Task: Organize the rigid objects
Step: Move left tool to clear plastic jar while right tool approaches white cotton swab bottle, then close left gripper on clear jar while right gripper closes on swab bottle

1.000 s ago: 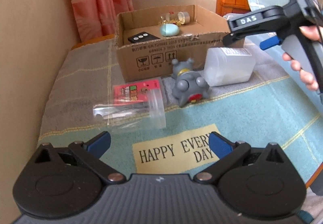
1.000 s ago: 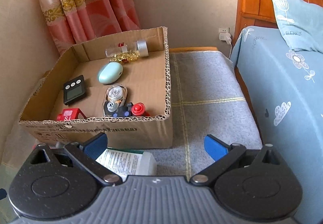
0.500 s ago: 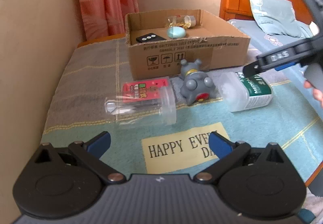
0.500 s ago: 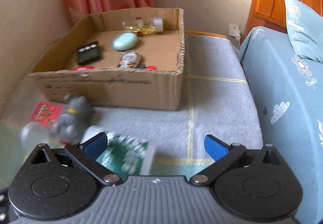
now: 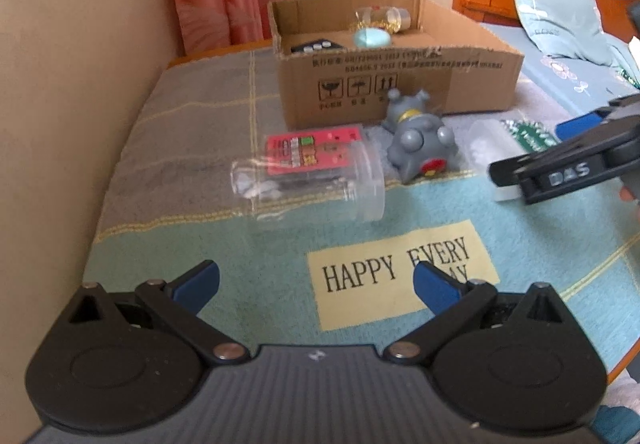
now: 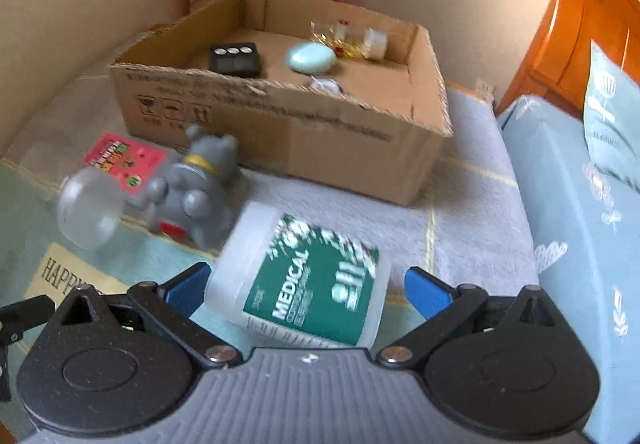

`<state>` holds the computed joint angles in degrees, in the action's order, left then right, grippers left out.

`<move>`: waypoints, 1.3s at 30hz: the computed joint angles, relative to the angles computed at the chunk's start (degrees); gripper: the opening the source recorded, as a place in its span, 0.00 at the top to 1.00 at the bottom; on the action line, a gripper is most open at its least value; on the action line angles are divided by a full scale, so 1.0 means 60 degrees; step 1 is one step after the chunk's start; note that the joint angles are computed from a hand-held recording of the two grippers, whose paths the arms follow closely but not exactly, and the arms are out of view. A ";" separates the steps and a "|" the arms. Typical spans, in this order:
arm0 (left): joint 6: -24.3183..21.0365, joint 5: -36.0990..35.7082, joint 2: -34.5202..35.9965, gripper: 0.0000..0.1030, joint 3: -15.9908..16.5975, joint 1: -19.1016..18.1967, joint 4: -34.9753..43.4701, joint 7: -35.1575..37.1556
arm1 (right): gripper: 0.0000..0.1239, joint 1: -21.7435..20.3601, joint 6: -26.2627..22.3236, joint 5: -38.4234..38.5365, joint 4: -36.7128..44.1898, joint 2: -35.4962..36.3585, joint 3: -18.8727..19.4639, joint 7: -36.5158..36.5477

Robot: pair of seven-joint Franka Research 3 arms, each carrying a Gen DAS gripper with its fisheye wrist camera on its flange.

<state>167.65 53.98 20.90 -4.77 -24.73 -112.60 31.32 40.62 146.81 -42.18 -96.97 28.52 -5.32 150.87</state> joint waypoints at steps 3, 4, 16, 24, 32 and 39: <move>-0.0200 -0.0287 0.0161 0.01 -0.0139 0.0059 0.0143 0.0364 | 0.17 -0.0294 0.0196 0.0511 -0.0455 -0.0233 0.0203 -0.0281; -0.0266 -0.0367 0.0216 0.01 -0.0161 0.0057 0.0196 0.0465 | 0.17 -0.0314 0.0150 0.0601 -0.0573 -0.0279 0.0221 -0.0368; 0.0141 -0.0674 0.0643 0.00 0.0439 -0.0326 0.0466 -0.0223 | 0.17 -0.0252 0.1531 0.0502 -0.1781 -0.0692 -0.0126 -0.0049; -0.0263 -0.0640 0.1122 0.00 0.0532 -0.0400 0.1240 -0.0624 | 0.17 -0.0129 0.1781 -0.0161 -0.1947 -0.0756 -0.0310 0.0618; -0.0257 -0.0692 0.1383 0.00 0.0494 -0.0368 0.1600 -0.0444 | 0.17 -0.0194 0.1967 -0.0550 -0.2039 -0.0789 -0.0281 0.0837; -0.0237 -0.0615 0.1581 0.00 0.0672 -0.0525 0.1883 -0.0602 | 0.17 -0.0715 0.2308 0.0448 -0.1669 -0.0487 0.0127 -0.0976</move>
<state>166.23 50.29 30.38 -0.73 -27.88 -101.30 27.71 36.33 160.66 -39.49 -106.98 25.60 -4.56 145.02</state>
